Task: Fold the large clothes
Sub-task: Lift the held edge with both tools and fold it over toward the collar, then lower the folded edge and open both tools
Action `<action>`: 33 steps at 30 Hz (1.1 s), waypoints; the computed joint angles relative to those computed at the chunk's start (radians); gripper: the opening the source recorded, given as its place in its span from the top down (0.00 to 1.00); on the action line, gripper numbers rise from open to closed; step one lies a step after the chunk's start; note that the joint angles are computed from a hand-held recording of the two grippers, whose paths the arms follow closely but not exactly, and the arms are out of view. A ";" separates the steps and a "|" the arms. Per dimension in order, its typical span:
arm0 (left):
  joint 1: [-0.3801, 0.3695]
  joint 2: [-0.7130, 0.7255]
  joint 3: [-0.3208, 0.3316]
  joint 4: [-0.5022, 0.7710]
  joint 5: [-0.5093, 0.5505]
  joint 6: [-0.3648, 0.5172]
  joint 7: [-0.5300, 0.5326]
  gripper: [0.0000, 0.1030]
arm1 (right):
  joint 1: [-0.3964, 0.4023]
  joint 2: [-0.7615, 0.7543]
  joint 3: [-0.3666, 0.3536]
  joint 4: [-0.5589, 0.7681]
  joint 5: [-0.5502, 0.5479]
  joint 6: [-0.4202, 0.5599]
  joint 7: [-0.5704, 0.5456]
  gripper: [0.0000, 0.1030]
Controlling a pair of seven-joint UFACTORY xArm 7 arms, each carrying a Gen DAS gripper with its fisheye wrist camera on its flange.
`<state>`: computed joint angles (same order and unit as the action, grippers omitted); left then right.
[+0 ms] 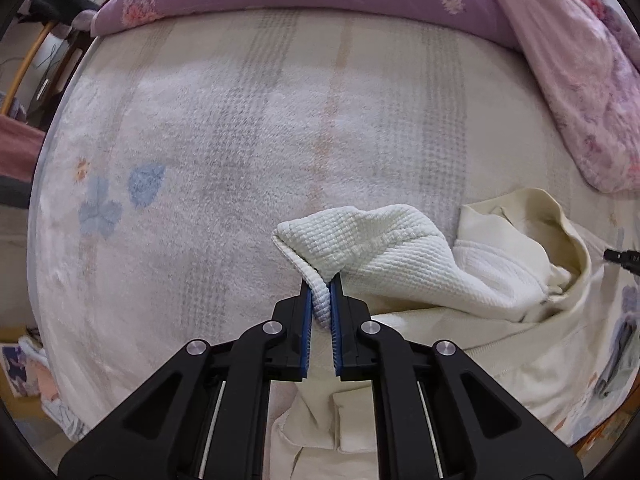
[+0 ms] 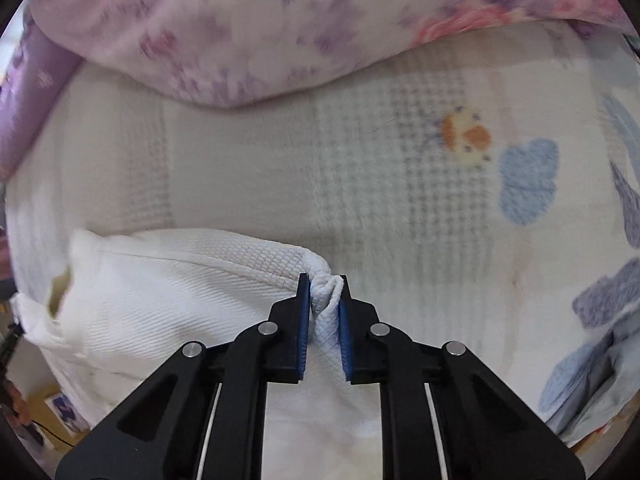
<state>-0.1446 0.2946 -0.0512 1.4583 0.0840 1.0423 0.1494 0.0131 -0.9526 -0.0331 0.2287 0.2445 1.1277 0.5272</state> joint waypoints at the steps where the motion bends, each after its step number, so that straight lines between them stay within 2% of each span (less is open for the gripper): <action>1: 0.003 -0.012 -0.001 -0.009 -0.003 0.000 0.011 0.92 | -0.007 -0.033 0.002 0.003 -0.009 0.024 0.007 0.89; 4: 0.011 -0.057 -0.003 -0.041 -0.016 0.008 0.039 0.92 | -0.020 -0.136 -0.012 0.030 -0.014 0.124 0.018 0.89; 11: 0.014 -0.167 -0.010 -0.097 -0.051 0.044 0.055 0.92 | -0.028 -0.391 0.021 0.147 -0.021 0.396 0.101 0.89; 15: 0.019 -0.245 -0.010 -0.136 -0.072 0.064 0.072 0.92 | -0.025 -0.475 0.028 0.200 -0.005 0.498 0.140 0.89; 18: 0.031 -0.316 -0.001 -0.170 -0.108 0.101 0.074 0.92 | -0.019 -0.547 0.066 0.256 0.029 0.567 0.198 0.89; 21: 0.039 -0.411 0.004 -0.247 -0.104 0.092 0.111 0.92 | -0.002 -0.614 0.111 0.312 0.071 0.642 0.263 0.89; 28: 0.074 -0.620 0.037 -0.394 -0.120 0.146 0.130 0.92 | 0.032 -0.679 0.213 0.468 0.166 0.801 0.407 0.90; 33: 0.111 -0.792 0.068 -0.502 -0.090 0.172 0.166 0.99 | 0.006 -0.737 0.284 0.599 0.228 0.915 0.549 0.94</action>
